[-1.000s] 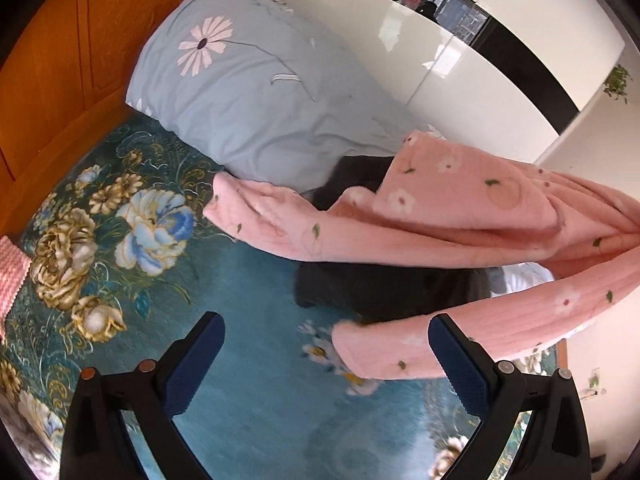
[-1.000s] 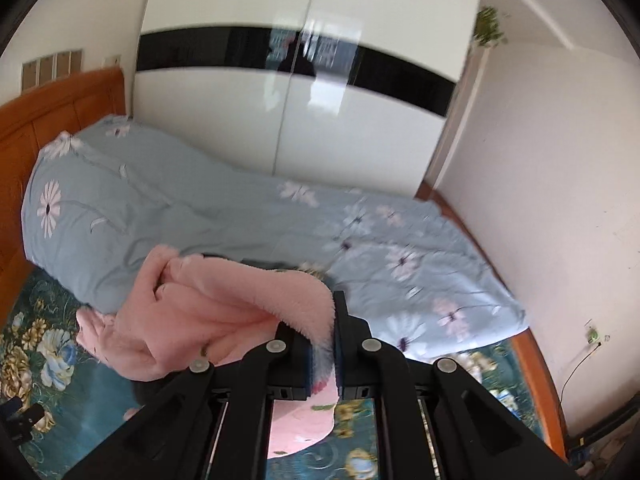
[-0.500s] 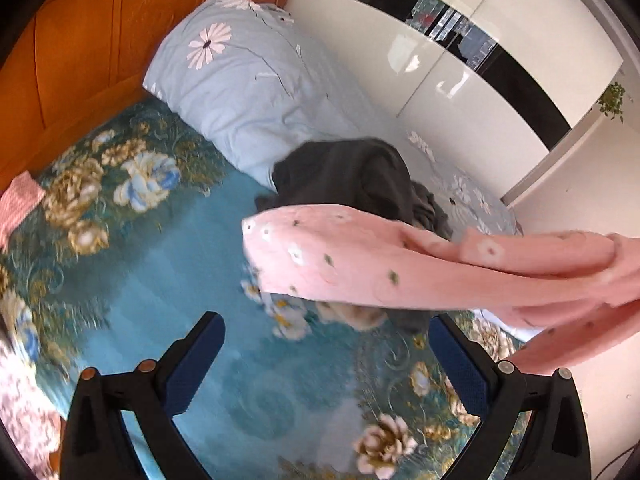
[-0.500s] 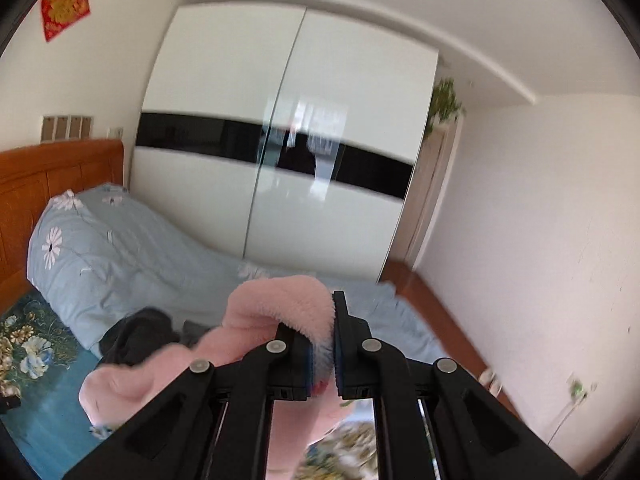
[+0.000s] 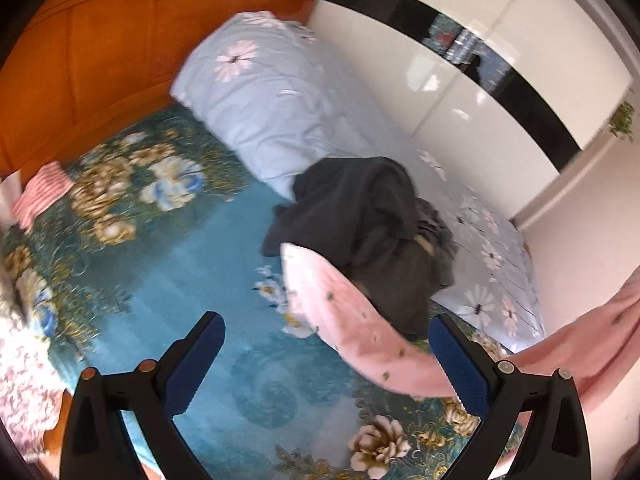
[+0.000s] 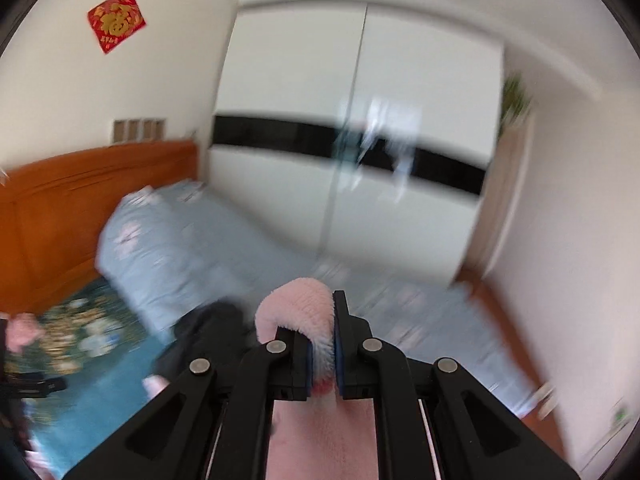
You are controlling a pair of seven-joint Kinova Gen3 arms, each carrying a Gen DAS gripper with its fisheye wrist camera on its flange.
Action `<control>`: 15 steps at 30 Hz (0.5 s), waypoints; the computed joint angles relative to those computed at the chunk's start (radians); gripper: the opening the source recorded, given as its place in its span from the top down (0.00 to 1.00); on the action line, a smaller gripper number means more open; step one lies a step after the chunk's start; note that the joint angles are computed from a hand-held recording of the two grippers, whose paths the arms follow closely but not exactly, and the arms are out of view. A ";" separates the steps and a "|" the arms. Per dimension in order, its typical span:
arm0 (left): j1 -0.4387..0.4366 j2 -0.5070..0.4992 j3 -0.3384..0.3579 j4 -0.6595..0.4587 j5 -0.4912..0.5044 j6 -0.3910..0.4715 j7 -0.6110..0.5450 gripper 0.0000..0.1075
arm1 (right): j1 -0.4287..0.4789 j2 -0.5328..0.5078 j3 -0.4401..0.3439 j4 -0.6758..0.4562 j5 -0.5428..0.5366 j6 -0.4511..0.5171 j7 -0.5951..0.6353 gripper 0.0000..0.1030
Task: Fold clothes
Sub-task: 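Lift the pink pants off the pile with the right gripper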
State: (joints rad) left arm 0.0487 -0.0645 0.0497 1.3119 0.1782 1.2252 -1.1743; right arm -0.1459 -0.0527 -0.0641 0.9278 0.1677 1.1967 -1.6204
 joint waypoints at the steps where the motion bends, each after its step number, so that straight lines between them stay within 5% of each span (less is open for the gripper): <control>1: -0.012 -0.004 -0.018 0.012 0.014 0.006 -0.011 0.04 | -0.016 0.019 0.018 0.004 -0.041 0.011 -0.022 0.92; 4: -0.053 -0.009 -0.064 0.038 0.058 0.022 -0.069 0.04 | -0.001 0.065 0.014 0.005 -0.158 0.013 -0.093 0.92; 8: -0.118 0.017 -0.114 0.048 0.125 0.046 -0.164 0.04 | 0.015 0.050 0.044 0.069 -0.252 -0.113 -0.226 0.92; 12: -0.183 0.081 -0.130 0.019 0.189 0.081 -0.238 0.04 | 0.020 0.014 0.000 0.172 -0.189 -0.155 -0.376 0.92; 15: -0.222 0.133 -0.121 -0.012 0.221 0.113 -0.283 0.04 | 0.001 -0.016 -0.008 0.286 -0.166 -0.066 -0.457 0.92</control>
State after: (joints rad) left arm -0.1728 0.0682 -0.0709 1.2998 0.3993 1.3379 -1.4574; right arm -0.1451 -0.0684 -0.0719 1.2138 0.0015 1.1311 -2.0778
